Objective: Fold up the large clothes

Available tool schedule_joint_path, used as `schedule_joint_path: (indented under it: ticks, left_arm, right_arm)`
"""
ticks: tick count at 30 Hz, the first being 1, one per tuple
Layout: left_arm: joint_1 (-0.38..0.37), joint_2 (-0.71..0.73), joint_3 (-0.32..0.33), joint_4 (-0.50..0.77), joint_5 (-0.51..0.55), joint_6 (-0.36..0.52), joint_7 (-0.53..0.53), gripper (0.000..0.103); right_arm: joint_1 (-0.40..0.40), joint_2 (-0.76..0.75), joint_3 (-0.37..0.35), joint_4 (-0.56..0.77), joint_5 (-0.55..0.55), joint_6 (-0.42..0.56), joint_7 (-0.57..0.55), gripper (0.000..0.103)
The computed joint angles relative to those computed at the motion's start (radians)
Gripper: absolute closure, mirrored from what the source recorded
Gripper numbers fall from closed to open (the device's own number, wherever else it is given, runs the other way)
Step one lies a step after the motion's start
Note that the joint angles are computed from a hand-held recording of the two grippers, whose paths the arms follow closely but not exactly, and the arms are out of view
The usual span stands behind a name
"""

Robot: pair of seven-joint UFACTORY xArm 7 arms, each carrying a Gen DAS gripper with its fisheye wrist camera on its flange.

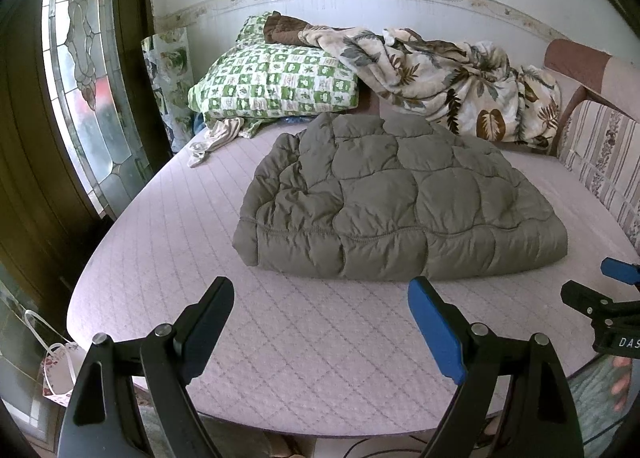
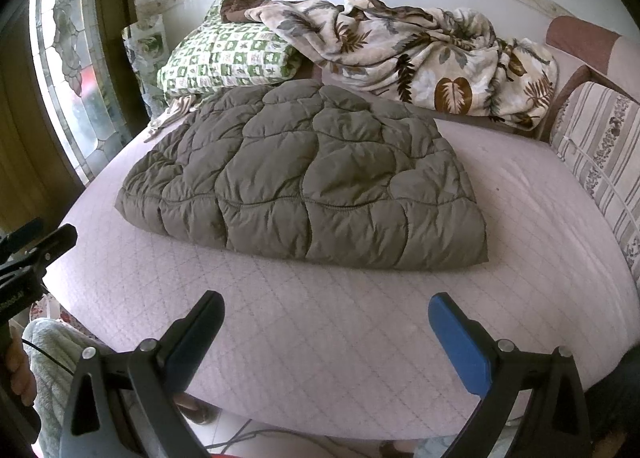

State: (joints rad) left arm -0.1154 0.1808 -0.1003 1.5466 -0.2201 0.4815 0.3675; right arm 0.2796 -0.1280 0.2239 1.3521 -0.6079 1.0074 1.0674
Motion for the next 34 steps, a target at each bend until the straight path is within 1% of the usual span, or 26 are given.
schedule_joint_path:
  ticks: [7,13,21,28,34]
  left_arm:
    - [0.002,0.008,-0.002,0.011,-0.010,0.013,0.004,0.014]
    - [0.008,0.052,0.000,0.061,-0.009,0.048,-0.020,0.014]
    - [0.002,0.101,0.004,0.109,0.033,0.061,-0.048,0.014]
    - [0.000,0.153,0.001,0.172,0.049,0.100,-0.077,0.014]
    - [-0.009,0.168,0.004,0.181,0.078,0.092,-0.082,0.014]
  right_arm:
    - [0.000,0.017,-0.003,0.020,-0.005,0.019,0.001,0.000]
    - [0.008,0.053,-0.018,0.054,-0.001,0.021,-0.020,0.000]
    - [0.011,0.083,-0.040,0.076,0.001,0.025,-0.019,0.000]
    - [0.012,0.092,-0.055,0.073,0.011,0.021,-0.036,0.000]
    - [0.000,0.098,-0.067,0.062,0.029,-0.004,-0.039,0.000]
